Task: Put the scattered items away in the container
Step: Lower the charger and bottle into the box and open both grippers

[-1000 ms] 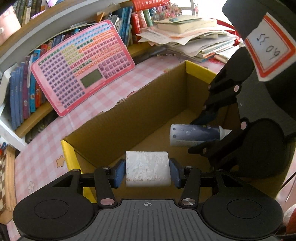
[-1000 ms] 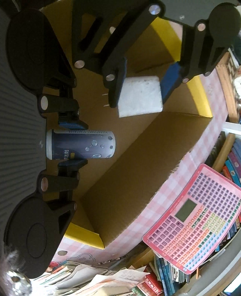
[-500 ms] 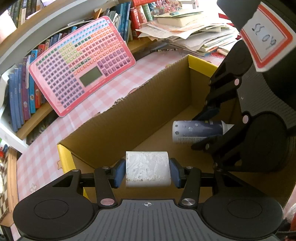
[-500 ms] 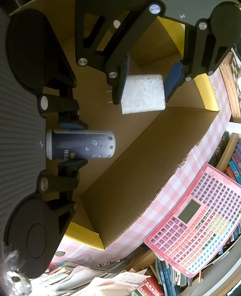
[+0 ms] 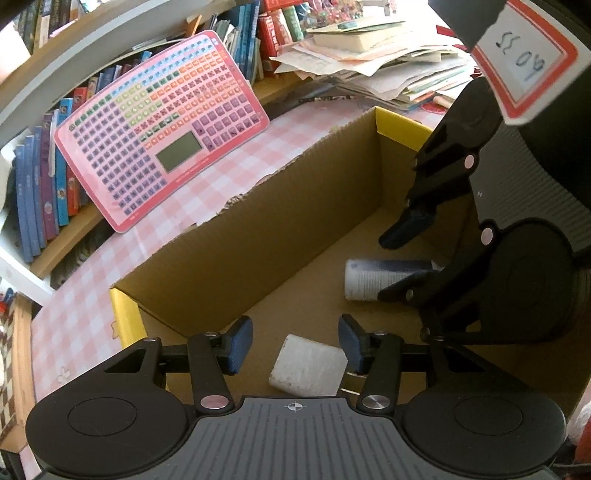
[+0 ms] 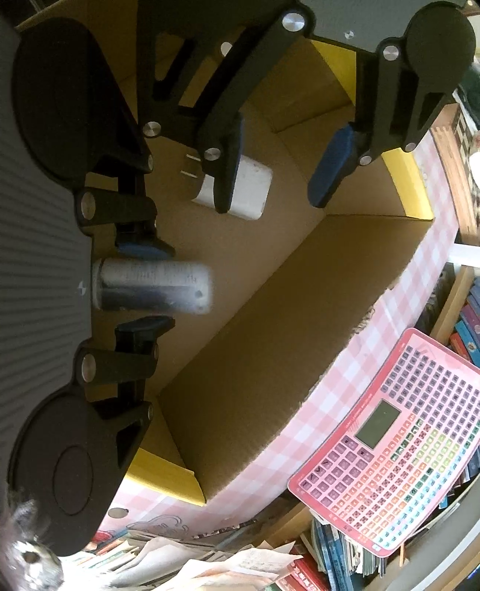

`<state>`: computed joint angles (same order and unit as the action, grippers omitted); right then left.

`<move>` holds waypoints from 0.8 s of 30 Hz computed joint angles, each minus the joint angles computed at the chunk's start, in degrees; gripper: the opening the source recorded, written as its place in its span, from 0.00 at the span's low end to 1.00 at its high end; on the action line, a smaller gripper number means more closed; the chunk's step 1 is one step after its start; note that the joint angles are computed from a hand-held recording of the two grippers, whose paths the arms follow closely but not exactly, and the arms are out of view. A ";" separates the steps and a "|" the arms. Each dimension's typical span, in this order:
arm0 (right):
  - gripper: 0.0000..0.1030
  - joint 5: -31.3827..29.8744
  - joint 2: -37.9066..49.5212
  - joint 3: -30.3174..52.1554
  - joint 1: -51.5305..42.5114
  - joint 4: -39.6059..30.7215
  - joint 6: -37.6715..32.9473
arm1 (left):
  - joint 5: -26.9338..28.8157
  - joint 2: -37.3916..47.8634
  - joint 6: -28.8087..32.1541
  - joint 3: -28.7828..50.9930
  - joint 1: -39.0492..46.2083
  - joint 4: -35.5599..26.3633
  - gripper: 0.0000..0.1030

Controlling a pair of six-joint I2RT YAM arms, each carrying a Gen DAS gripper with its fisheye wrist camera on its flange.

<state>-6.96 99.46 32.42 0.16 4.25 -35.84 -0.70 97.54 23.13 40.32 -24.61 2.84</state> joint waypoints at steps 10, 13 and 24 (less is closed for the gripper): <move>0.51 -1.67 -6.84 -2.93 -1.37 0.04 2.27 | -1.94 -7.25 -2.97 -5.49 1.01 3.72 0.74; 0.57 -3.36 -13.50 -5.49 -2.63 -0.69 4.05 | -0.71 -12.78 -4.03 -7.95 2.48 3.83 0.80; 0.59 -4.72 -43.37 -13.30 -3.89 -12.66 14.61 | 7.74 -34.68 -4.42 -15.91 9.34 -2.60 0.90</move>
<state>-11.68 56.09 19.12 -3.73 -8.41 -21.22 7.05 62.86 18.71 24.40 -15.27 0.24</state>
